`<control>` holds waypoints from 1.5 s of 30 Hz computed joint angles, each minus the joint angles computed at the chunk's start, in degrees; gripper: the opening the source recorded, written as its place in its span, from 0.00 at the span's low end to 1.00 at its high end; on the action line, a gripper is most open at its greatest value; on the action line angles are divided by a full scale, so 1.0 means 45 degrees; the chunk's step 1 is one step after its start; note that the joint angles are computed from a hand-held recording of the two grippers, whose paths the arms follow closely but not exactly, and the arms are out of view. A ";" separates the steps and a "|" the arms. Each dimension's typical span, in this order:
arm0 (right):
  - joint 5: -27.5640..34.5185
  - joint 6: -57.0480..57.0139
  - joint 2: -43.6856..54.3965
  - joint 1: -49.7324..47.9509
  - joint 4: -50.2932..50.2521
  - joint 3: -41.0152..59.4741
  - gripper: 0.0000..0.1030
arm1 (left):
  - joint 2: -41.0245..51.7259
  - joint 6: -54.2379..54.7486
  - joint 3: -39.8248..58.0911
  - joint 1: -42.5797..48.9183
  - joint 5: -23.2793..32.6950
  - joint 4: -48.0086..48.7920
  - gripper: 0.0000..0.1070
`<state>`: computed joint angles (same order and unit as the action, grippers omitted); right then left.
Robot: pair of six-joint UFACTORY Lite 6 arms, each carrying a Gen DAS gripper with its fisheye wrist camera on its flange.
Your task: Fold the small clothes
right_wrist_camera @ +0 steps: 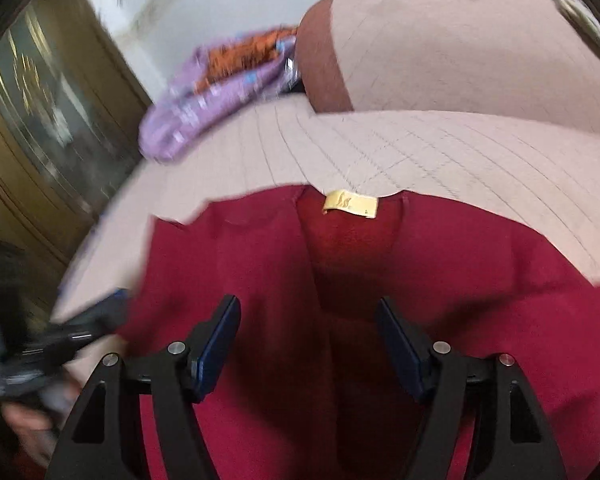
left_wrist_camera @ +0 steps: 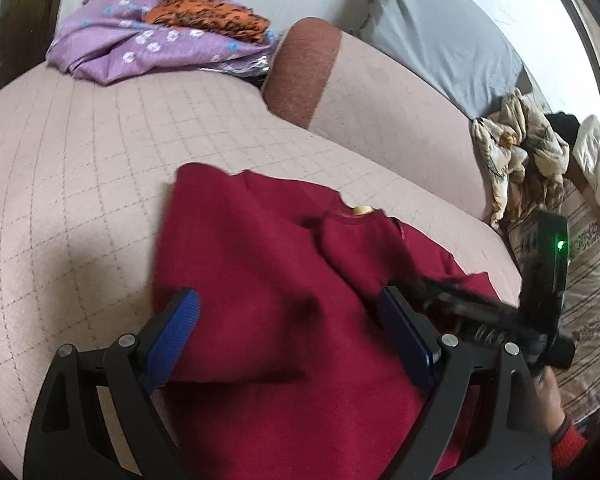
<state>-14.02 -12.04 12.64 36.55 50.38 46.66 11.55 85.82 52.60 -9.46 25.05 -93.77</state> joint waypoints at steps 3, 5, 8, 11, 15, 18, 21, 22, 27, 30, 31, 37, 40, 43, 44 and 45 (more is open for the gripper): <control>0.0268 -0.1288 0.1138 0.0927 0.1171 0.1295 0.70 | 0.0578 -0.1103 0.0481 0.0859 0.1290 0.0627 0.85; 0.0797 0.0502 0.0474 0.1660 -0.0714 0.0988 0.70 | 0.0902 -0.1679 0.0775 0.1404 0.2420 0.0683 0.85; 0.1163 0.2247 -0.0377 0.2828 -0.1845 0.0421 0.70 | 0.0724 -0.1637 0.0622 0.1417 0.2619 0.0467 0.85; 0.1200 -0.0420 -0.1092 0.3829 0.1182 -0.0345 0.70 | 0.0362 -0.1334 0.0307 0.0917 0.2164 0.0482 0.85; -0.0333 -0.2732 -0.4317 0.5041 0.5345 -0.2996 0.70 | -0.0115 -0.0819 -0.0051 0.0122 0.1137 0.0535 0.85; -0.1409 -0.4335 -0.6254 0.5053 0.7759 -0.4221 0.71 | -0.0372 0.0022 -0.0312 -0.0809 -0.0390 0.0143 0.85; -0.1539 -0.5638 -0.8020 0.3872 0.9235 -0.5353 0.71 | -0.0258 0.1011 -0.0314 -0.1433 -0.1124 -0.0747 0.69; -0.1601 -0.5989 -0.8420 0.3520 0.9733 -0.5646 0.72 | -0.0117 0.0864 -0.0191 -0.1481 -0.0997 -0.0613 0.58; -0.2559 -0.9147 -1.1909 0.2344 1.3449 -0.7361 0.72 | 0.0337 -0.1129 0.0464 -0.2439 -0.2039 0.1279 0.13; -0.4516 -1.1310 -1.3559 0.2056 1.5336 -0.7652 0.72 | -0.0737 -0.1789 0.0286 -0.2473 -0.1745 0.2014 0.12; -0.5373 -1.1991 -1.4397 0.1873 1.5962 -0.7859 0.72 | -0.1074 -0.2064 0.0363 -0.2492 -0.1761 0.2373 0.12; -0.3226 -1.6717 -1.5992 -0.1843 1.9933 -0.8743 0.72 | -0.1039 -0.6978 0.2554 -0.2127 -0.2025 0.7362 0.12; -0.3489 -1.4967 -1.3654 -0.0388 1.8157 -0.8046 0.72 | -0.0180 -0.7347 0.2615 -0.1526 -0.1433 0.7649 0.12; -0.3786 -1.3209 -1.0560 0.1102 1.6439 -0.7059 0.68 | 0.0389 -0.6109 0.1752 -0.1290 -0.1496 0.6585 0.12; -0.3635 -1.3106 -0.9831 0.1170 1.6235 -0.6904 0.66 | 0.0504 -0.5044 0.1366 -0.1170 -0.1685 0.5547 0.12; -0.3247 -1.2994 -0.8571 0.1037 1.5924 -0.6571 0.57 | 0.0581 -0.4242 0.1205 -0.1031 -0.1528 0.4663 0.12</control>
